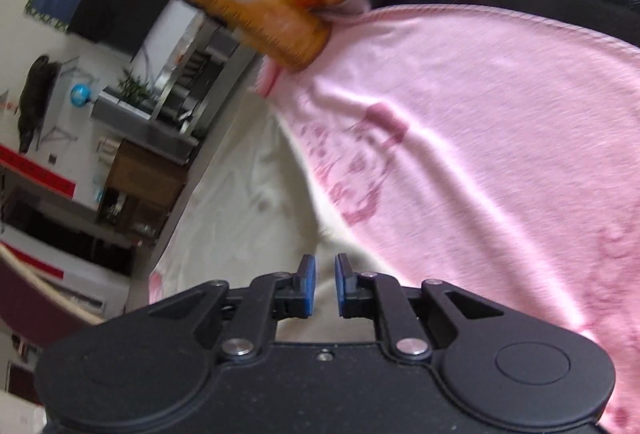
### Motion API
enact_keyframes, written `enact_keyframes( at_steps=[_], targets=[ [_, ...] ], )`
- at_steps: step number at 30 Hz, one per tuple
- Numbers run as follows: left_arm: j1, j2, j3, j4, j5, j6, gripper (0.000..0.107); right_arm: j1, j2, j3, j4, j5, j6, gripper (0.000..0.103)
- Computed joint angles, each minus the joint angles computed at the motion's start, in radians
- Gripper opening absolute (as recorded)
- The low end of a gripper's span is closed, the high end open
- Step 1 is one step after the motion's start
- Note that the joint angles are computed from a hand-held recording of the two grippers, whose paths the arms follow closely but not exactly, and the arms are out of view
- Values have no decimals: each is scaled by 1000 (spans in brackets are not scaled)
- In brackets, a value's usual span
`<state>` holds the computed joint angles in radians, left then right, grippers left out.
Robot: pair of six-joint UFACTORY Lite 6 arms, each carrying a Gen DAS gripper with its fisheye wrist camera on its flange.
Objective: Fold clothes
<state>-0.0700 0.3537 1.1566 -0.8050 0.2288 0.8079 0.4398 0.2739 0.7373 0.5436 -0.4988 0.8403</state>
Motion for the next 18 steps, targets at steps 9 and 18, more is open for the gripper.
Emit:
enact_keyframes(
  at_steps=[9, 18],
  targets=[
    [-20, 78, 60, 402, -26, -392, 15, 29, 70, 58, 450, -23, -388, 9],
    [-8, -116, -114, 295, -21, -210, 14, 108, -347, -145, 1021, 71, -901, 10]
  ],
)
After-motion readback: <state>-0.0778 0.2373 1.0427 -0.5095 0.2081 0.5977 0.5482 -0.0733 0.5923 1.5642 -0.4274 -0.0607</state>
